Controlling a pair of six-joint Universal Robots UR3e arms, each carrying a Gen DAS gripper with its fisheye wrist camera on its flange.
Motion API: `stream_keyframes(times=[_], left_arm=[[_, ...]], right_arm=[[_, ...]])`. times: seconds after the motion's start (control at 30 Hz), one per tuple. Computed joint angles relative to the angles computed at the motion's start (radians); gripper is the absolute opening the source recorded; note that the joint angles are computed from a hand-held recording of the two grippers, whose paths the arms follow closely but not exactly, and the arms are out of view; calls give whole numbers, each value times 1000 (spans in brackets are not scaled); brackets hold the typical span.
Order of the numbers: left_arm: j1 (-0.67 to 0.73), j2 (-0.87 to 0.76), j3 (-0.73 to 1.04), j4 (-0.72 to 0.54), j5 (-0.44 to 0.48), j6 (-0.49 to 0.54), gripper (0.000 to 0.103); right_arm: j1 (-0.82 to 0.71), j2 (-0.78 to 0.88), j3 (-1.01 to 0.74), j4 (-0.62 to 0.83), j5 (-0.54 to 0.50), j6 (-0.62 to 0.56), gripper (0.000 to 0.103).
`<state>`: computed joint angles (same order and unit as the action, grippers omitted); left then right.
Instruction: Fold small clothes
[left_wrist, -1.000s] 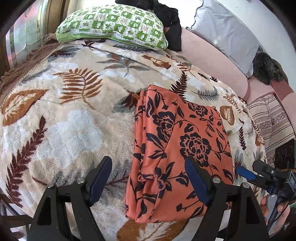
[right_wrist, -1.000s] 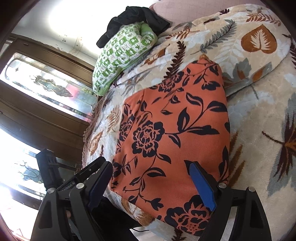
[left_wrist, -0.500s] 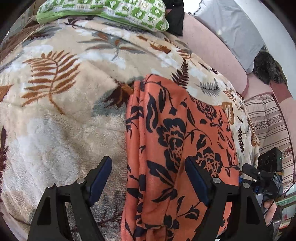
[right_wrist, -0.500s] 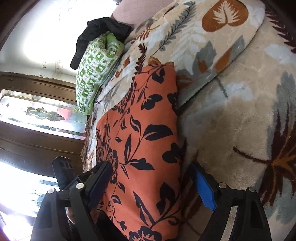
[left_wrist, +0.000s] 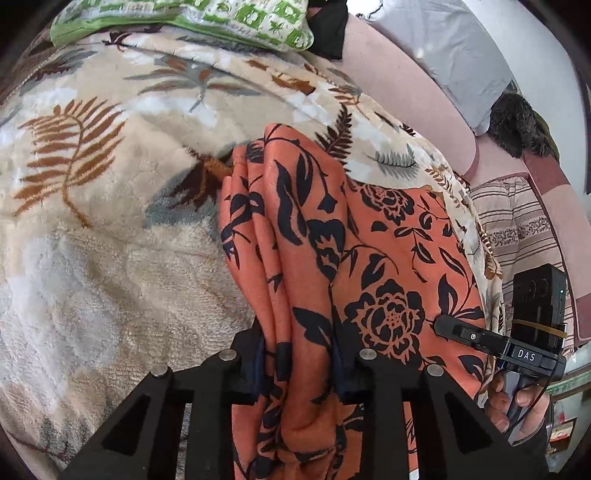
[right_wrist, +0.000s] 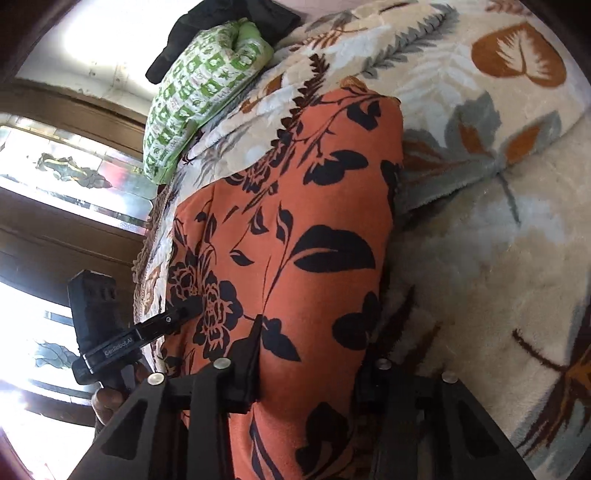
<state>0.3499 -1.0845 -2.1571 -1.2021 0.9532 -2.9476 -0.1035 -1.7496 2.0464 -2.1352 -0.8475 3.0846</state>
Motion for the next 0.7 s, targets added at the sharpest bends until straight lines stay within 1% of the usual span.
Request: stream_keyframes(times=[0.03, 0.1, 0.17, 0.27, 0.33, 0.37, 0.4, 0.43, 0.47, 0.5, 0.53, 0.57, 0.6, 0.63, 0.67, 0.7], left_arm=[[-12, 5, 21, 3, -21, -23, 29], [-83, -18, 79, 72, -25, -101, 29], [-178, -92, 157, 172, -21, -192, 29], [-348, -286, 300, 354, 39, -334, 29], [-441, -420, 397, 434, 94, -400, 29], [-481, -482, 431, 484, 129, -430, 30], [-516, -542, 454, 543, 165, -452, 31], [-545, -610, 488, 574, 183, -483, 32], [-562, -670, 517, 570, 186, -502, 36], [-583, -738, 566, 530, 200, -500, 38], [-605, -797, 610, 484, 235, -496, 38], [-628, -837, 632, 464, 288, -491, 40], [-630, -840, 611, 488, 299, -481, 57], [-634, -816, 583, 510, 329, -485, 60], [-637, -780, 557, 526, 360, -484, 60], [-639, -741, 533, 538, 384, -477, 60]], right_arm=[[-8, -19, -24, 35, -1, -26, 35], [-57, -85, -64, 112, 10, -76, 35], [-161, -154, -119, 265, 55, -184, 35], [-338, -190, -236, 516, 114, -386, 35], [-440, -173, -279, 606, 151, -485, 35], [-471, -150, -289, 619, 160, -516, 35], [-497, -125, -286, 617, 170, -546, 35], [-520, -96, -266, 596, 185, -574, 36], [-539, -56, -236, 558, 198, -581, 36], [-544, -14, -195, 480, 194, -543, 40], [-549, 26, -152, 380, 159, -478, 47], [-544, 57, -106, 258, 86, -384, 50], [-534, 76, -75, 173, 4, -310, 52], [-550, 74, -44, 158, -21, -302, 54], [-600, 38, -7, 203, 29, -350, 59], [-624, -10, 9, 229, 31, -372, 62]])
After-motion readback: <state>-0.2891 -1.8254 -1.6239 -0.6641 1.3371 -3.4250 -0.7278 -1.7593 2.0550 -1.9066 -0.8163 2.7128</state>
